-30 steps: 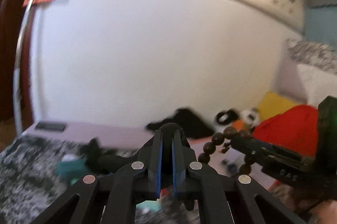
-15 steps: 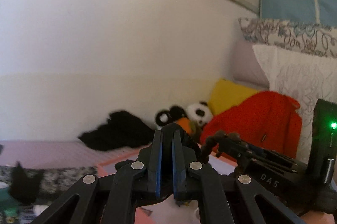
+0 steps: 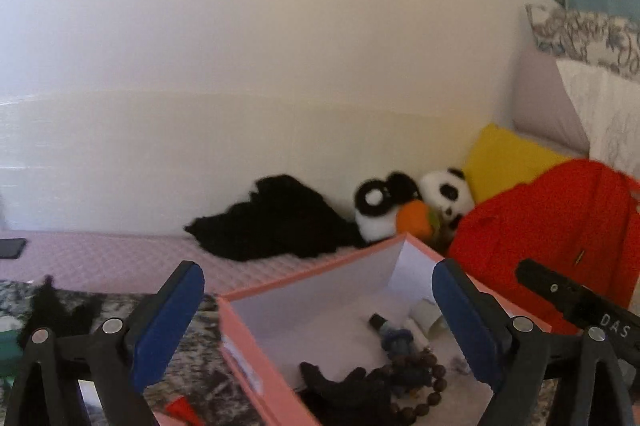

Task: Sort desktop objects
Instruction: 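Release the bead bracelet into the pink box with the right tool, then grasp the battery blister pack with the left tool while the right tool grasps the pink-green pouch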

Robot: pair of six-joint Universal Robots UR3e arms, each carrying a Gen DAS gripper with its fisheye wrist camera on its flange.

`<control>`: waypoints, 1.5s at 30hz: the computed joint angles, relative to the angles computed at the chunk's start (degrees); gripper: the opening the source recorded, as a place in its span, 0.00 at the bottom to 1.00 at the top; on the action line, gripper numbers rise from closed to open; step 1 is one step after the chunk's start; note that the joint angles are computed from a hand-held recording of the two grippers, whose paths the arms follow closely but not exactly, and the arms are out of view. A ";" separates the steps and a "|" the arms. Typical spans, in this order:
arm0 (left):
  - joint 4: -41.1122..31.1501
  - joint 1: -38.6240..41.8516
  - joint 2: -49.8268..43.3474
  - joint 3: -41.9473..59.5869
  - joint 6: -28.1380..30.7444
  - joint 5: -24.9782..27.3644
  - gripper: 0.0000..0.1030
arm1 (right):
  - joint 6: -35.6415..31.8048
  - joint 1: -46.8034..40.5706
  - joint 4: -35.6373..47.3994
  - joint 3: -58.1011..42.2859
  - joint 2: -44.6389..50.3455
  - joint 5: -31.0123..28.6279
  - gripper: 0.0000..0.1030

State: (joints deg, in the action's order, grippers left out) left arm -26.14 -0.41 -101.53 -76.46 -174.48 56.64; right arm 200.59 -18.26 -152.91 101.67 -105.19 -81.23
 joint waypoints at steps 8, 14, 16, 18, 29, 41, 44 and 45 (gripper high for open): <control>-12.72 28.24 24.61 -16.75 10.13 -14.17 0.98 | 3.00 13.18 -0.06 -5.58 -0.07 -7.29 0.94; -30.09 52.63 34.76 -26.13 26.35 -21.09 0.99 | 1.95 34.56 -1.11 -17.49 13.38 -20.25 0.97; -30.63 55.57 34.17 -28.89 29.49 -19.72 0.99 | 0.65 40.20 0.30 -23.11 19.56 -23.03 0.97; -26.42 55.70 31.94 -31.58 30.46 -16.62 0.99 | -0.86 44.41 1.81 -28.68 25.71 -25.11 0.97; -4.09 39.04 4.18 -28.89 24.73 2.34 0.99 | 13.07 39.34 13.44 -38.36 46.50 -4.59 0.99; -3.33 22.92 -17.99 -9.31 16.86 13.20 0.99 | 22.19 35.13 12.06 -42.38 58.26 2.48 0.99; -3.58 20.64 -21.75 -5.13 15.42 15.18 0.99 | 20.63 35.61 13.93 -48.04 62.42 1.17 1.00; -4.42 19.91 -23.32 -3.34 15.01 15.55 0.99 | 19.52 35.87 14.81 -50.62 63.97 0.38 1.00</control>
State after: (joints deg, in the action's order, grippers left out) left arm -30.56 19.49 -124.85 -79.80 -159.46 72.19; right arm 220.11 17.60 -138.10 51.05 -41.22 -80.86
